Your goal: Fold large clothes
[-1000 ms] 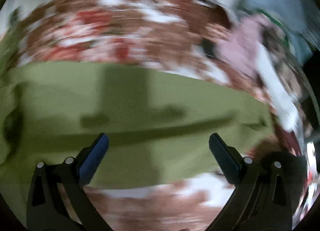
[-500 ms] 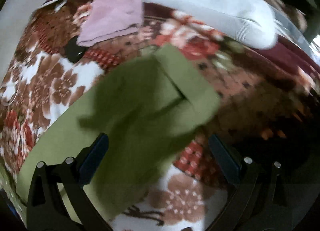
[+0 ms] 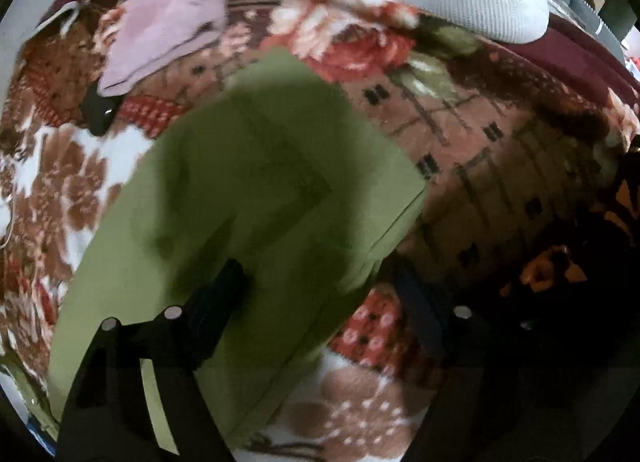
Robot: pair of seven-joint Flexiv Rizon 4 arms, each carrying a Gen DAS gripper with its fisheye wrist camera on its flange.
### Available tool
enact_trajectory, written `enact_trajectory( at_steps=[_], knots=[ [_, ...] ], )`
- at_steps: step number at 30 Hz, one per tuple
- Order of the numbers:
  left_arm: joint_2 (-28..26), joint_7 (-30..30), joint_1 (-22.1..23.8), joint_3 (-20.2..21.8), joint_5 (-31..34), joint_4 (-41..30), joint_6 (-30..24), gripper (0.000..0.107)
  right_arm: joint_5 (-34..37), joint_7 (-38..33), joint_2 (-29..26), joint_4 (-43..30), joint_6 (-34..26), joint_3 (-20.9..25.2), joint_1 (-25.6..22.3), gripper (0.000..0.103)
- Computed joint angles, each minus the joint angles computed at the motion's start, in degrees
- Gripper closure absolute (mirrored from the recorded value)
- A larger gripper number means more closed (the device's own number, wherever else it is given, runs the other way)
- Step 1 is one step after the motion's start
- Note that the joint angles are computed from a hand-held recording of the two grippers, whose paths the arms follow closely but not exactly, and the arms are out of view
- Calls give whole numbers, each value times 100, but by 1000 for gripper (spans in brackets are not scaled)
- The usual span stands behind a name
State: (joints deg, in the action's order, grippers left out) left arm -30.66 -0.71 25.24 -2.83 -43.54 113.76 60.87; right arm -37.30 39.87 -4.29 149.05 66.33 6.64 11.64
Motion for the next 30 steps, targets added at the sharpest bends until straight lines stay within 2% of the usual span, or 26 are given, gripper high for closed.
enact_trajectory(
  at_steps=[1, 2, 3, 5, 6, 8, 9, 13, 15, 18, 19, 22, 23, 25, 26, 28, 30],
  knots=[
    [-22, 61, 3, -7, -9, -7, 77, 9, -334, 213, -16, 85, 186, -113, -62, 49],
    [-29, 125, 32, -32, -39, -15, 102, 9, -420, 272, -5, 112, 193, -127, -83, 65],
    [-20, 234, 100, -86, -128, -19, 102, 9, -462, 314, 18, 150, 193, -124, -102, 75],
    [10, 241, 213, -63, -164, -120, -241, 10, -1080, 710, 121, 305, 384, -209, -196, 88],
    [22, 219, 272, -29, -184, -183, -465, 10, -1727, 1073, 212, 391, 517, -290, -302, 92],
    [19, 157, 324, 57, -306, -251, -592, 10, -2970, 1978, 472, 479, 512, -299, -539, 93],
    [-1, 28, 331, 136, -337, -298, -586, 10, -3319, 2287, 608, 489, 444, -193, -643, 93],
    [-29, -270, 434, 229, -621, -401, -456, 9, -3195, 2210, 1098, 381, -103, 237, -502, 94],
    [-146, -405, 440, 272, -653, -512, -211, 9, -3565, 2243, 1192, 246, -19, 206, -583, 94],
    [-465, -932, 336, 430, -265, -810, 18, 9, -4208, 2276, 1288, -65, 214, 154, -659, 94],
    [-555, -1089, 307, 464, -36, -896, -14, 10, -3925, 1842, 1270, -251, 88, 263, -531, 94],
    [-873, -1141, 239, 404, 519, -1041, 167, 10, -3824, 982, 838, -1070, 39, 366, -223, 94],
    [-946, -1178, 244, 361, 624, -1045, 265, 9, -3942, 931, 681, -1315, 80, 352, -145, 94],
    [-1024, -1068, 405, 69, 560, -969, 603, 9, -4218, 982, 414, -1763, 218, 316, 17, 94],
    [-1039, -1084, 451, -1, 570, -968, 645, 9, -4674, 1193, 171, -2114, 538, 221, 74, 94],
    [-1055, -1131, 547, -108, 572, -979, 640, 9, -4881, 1092, -176, -2661, 599, 203, 309, 94],
    [-1054, -967, 682, -314, 478, -883, 840, 9, -5385, 1336, -658, -3429, 854, 121, 570, 94]
  ],
)
